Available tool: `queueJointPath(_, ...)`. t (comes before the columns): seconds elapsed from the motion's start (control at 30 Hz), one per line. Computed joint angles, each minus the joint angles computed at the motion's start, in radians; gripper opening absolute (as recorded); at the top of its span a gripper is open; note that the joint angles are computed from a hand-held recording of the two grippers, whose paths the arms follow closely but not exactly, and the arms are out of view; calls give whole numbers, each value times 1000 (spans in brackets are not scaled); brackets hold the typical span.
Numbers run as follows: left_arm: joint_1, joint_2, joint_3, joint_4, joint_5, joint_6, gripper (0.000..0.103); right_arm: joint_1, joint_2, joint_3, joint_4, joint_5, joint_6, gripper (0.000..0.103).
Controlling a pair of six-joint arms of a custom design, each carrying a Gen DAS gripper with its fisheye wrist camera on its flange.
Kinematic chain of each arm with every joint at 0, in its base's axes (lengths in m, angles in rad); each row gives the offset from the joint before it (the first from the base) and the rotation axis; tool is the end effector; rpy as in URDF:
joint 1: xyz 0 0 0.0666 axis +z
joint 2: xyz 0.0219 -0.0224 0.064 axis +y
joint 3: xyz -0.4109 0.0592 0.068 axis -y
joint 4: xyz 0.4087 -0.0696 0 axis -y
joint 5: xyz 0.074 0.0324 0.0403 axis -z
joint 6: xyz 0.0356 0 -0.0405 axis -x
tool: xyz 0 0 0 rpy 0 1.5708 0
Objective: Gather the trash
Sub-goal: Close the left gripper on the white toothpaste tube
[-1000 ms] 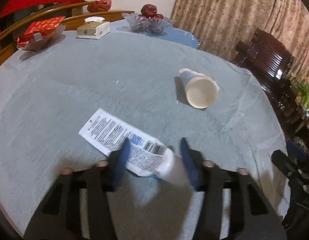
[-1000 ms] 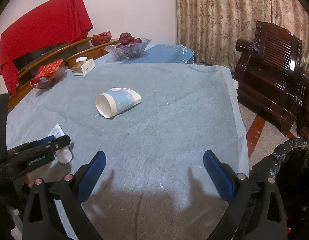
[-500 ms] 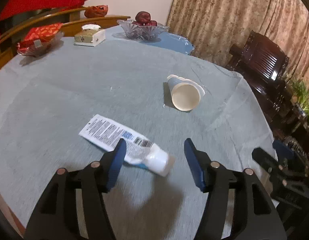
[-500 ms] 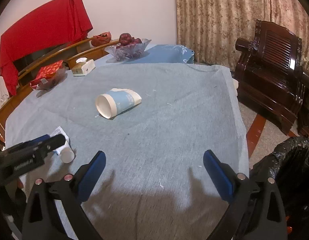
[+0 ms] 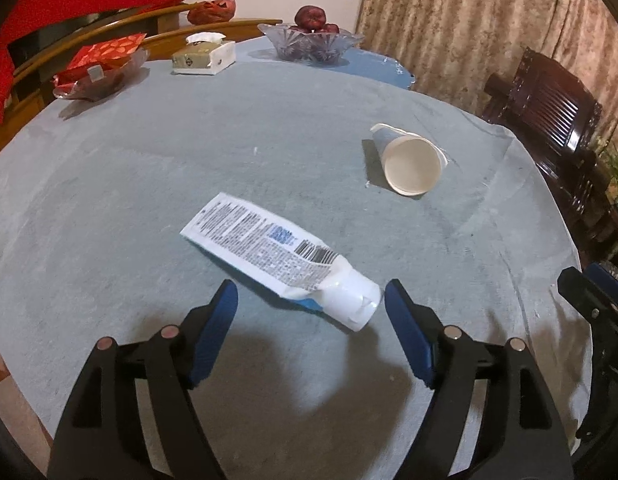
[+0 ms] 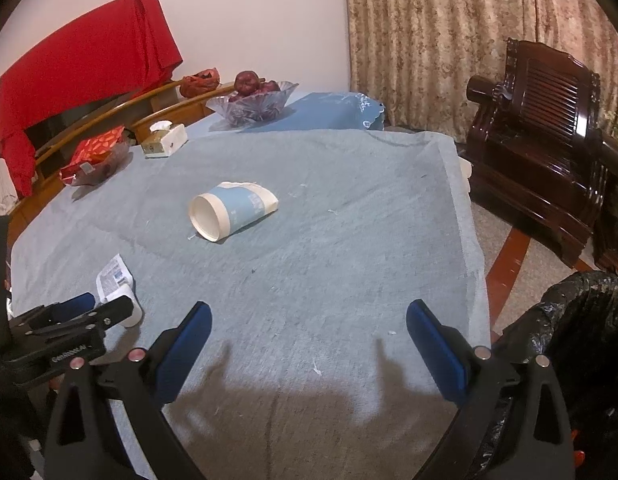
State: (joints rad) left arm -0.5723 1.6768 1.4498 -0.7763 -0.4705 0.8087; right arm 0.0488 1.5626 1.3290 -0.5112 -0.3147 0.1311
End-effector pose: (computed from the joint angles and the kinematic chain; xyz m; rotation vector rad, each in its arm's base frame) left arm 0.5027 -0.3051 0.3508 -0.4525 2.3787 -0.0023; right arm 0.5621 0.0381 0.3742 -0.3637 2.2628 0.3212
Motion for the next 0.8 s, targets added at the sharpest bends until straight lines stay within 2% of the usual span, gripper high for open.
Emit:
queueJointPath(0.3, -6, -22, -18, -6, -24, 36, 74, 4, 0, -6, -3, 2, 7, 96)
queueJointPath(0.47, 17, 15, 23, -6, 9, 55, 80, 4, 1, -4, -6, 6, 13, 96)
queueJointPath(0.6, 32, 47, 55, -13, 46, 71, 80, 2, 4, -3, -7, 7, 12, 96)
queueJointPath(0.7, 40, 50, 45, 25, 65, 70, 71, -1, 7, -2, -9, 5, 15, 96)
queueJointPath(0.77, 41, 49, 40, 51, 75, 34, 51, -4, 7, -1, -10, 4, 17, 96)
queueJointPath(0.8, 43, 50, 39, 63, 89, 18, 47, -5, 8, -2, -10, 4, 16, 96)
